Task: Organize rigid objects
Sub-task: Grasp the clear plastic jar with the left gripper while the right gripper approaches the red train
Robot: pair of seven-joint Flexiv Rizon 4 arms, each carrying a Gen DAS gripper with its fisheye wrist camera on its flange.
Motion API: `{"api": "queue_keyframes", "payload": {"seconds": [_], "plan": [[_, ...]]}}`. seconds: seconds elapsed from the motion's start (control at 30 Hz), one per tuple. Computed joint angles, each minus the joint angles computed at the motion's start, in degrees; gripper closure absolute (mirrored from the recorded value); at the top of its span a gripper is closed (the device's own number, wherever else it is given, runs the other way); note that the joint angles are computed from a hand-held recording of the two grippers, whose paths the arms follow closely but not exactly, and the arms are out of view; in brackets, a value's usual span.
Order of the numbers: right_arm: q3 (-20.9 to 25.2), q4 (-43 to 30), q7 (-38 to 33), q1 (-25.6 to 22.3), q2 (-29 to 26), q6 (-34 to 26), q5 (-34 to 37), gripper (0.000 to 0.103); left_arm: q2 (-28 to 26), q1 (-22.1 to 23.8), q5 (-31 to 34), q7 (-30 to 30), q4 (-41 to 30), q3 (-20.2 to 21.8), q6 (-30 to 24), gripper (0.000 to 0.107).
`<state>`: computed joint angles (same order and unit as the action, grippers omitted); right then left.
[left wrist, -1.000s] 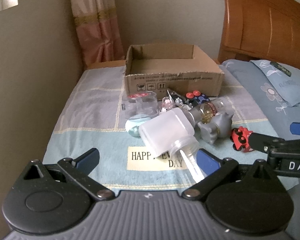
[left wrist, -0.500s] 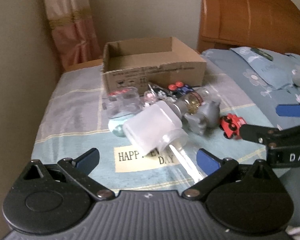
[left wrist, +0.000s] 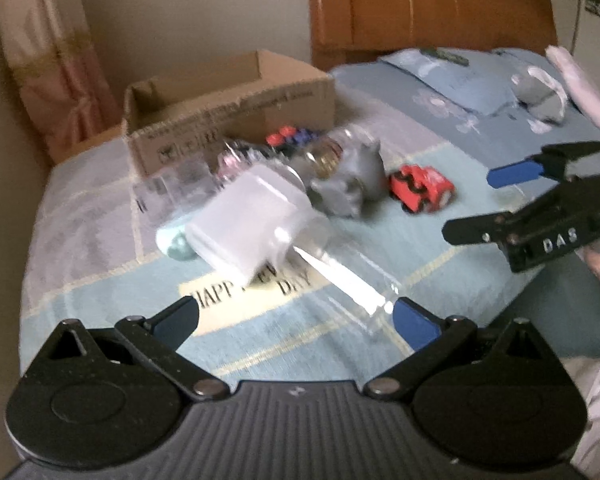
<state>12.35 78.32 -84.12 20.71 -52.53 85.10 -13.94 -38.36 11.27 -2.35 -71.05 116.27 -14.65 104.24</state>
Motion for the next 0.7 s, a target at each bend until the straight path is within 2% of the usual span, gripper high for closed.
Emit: {"api": "queue_keyframes", "payload": {"seconds": [0.23, 0.3, 0.37, 0.43, 0.53, 0.7], "plan": [[-4.18, -1.34, 2.33, 2.03, -1.47, -3.02, -0.93, 0.000, -1.81, 3.09, 1.77, 3.78, -0.94, -3.41, -2.80, 0.005], [-3.86, -1.53, 2.25, 1.76, -1.68, -3.45, -1.04, 0.000, -2.03, 1.43, 1.30, 5.03, -1.65, -1.61, -3.86, 0.005], [-3.32, -1.83, 2.08, 1.39, -1.95, -3.75, -0.95, 0.000, -2.49, -3.50, -0.11, 5.62, -3.23, 3.72, -4.56, 0.005], [-2.78, -2.55, 1.75, 1.06, -2.36, -4.41, -0.85, 0.000, -3.16, -6.43, -1.47, 6.00, -4.62, 6.79, -5.33, 0.005], [-3.51, -2.87, 1.74, 1.57, -2.73, -4.08, -1.01, 0.000, -3.78, -4.74, -2.12, 7.35, -5.12, 4.54, -5.64, 0.004], [-3.59, -3.38, 1.12, 1.65, -3.19, -3.79, -1.34, 0.000, -4.73, -7.05, -2.46, 9.21, -6.76, 6.17, -5.07, 0.005]]}}
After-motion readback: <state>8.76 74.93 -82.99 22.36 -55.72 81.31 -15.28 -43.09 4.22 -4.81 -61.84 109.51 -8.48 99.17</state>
